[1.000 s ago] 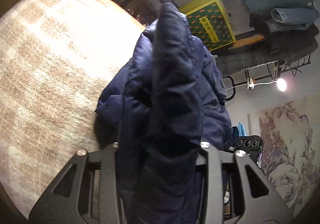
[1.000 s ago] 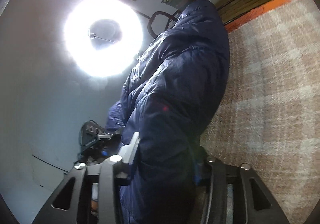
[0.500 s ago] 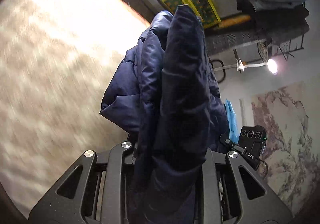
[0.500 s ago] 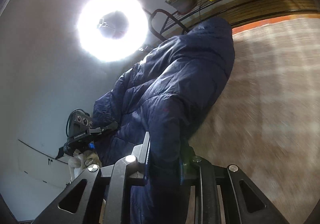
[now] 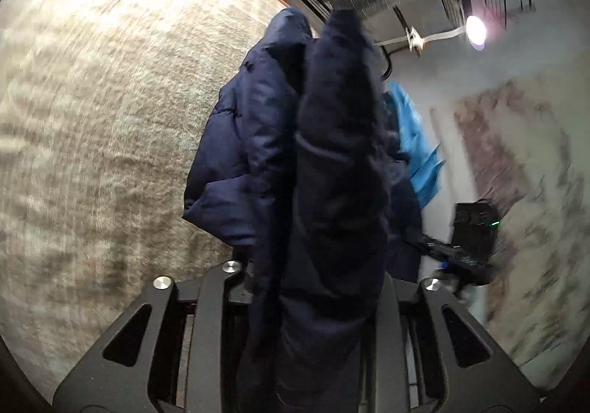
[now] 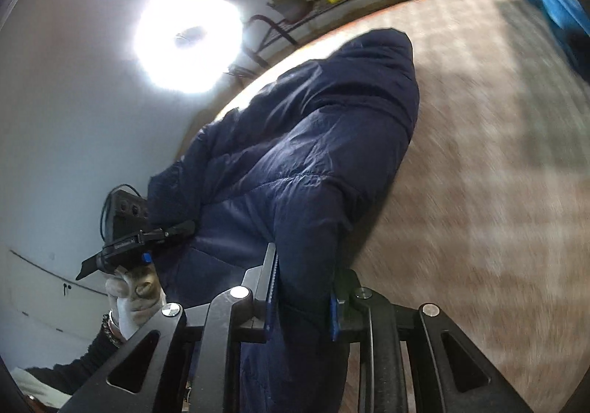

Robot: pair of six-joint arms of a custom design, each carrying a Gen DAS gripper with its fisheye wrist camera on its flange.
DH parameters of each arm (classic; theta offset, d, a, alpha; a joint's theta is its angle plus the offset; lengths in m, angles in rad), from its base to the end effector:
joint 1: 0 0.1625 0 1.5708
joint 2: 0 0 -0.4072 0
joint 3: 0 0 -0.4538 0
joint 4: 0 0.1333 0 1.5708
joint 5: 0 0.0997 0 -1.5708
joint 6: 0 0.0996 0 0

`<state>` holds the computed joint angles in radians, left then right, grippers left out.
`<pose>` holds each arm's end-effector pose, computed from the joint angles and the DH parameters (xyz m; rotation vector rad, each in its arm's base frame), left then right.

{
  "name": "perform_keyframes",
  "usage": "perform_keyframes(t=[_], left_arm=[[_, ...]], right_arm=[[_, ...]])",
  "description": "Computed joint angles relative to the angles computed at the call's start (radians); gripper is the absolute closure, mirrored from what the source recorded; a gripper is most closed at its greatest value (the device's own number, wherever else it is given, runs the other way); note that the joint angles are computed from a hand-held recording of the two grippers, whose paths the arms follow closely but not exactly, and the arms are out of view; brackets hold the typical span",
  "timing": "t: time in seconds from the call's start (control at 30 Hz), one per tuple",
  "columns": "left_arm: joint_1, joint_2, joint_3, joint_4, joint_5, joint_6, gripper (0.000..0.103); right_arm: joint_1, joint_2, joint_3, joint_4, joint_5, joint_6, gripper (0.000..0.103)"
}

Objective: Fold large clothes

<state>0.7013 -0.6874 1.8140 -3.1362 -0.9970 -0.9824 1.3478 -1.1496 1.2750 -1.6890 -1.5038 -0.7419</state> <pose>-0.3647 -0.5532 -0.0222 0.3589 -2.9238 1.0871 -0.0218 -0.7289 0.3773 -0.7895 2.9757 -0.0380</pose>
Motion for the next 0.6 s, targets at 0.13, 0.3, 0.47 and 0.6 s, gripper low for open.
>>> perform_keyframes(t=[0.13, 0.3, 0.47, 0.6], left_arm=[[-0.001, 0.004, -0.022, 0.098, 0.063, -0.019, 0.038], [0.041, 0.029, -0.011, -0.041, -0.008, -0.008, 0.033], [0.067, 0.036, 0.011, -0.153, -0.049, 0.016, 0.034], [0.073, 0.038, -0.022, -0.079, -0.059, 0.013, 0.059]], right_arm=[[-0.006, -0.046, 0.090, -0.149, -0.027, -0.007, 0.063], [-0.044, -0.053, 0.088, -0.113, 0.027, 0.044, 0.034], [-0.084, -0.051, 0.104, -0.084, 0.116, 0.084, 0.026], [-0.081, -0.084, 0.164, -0.126, 0.083, 0.069, 0.036]])
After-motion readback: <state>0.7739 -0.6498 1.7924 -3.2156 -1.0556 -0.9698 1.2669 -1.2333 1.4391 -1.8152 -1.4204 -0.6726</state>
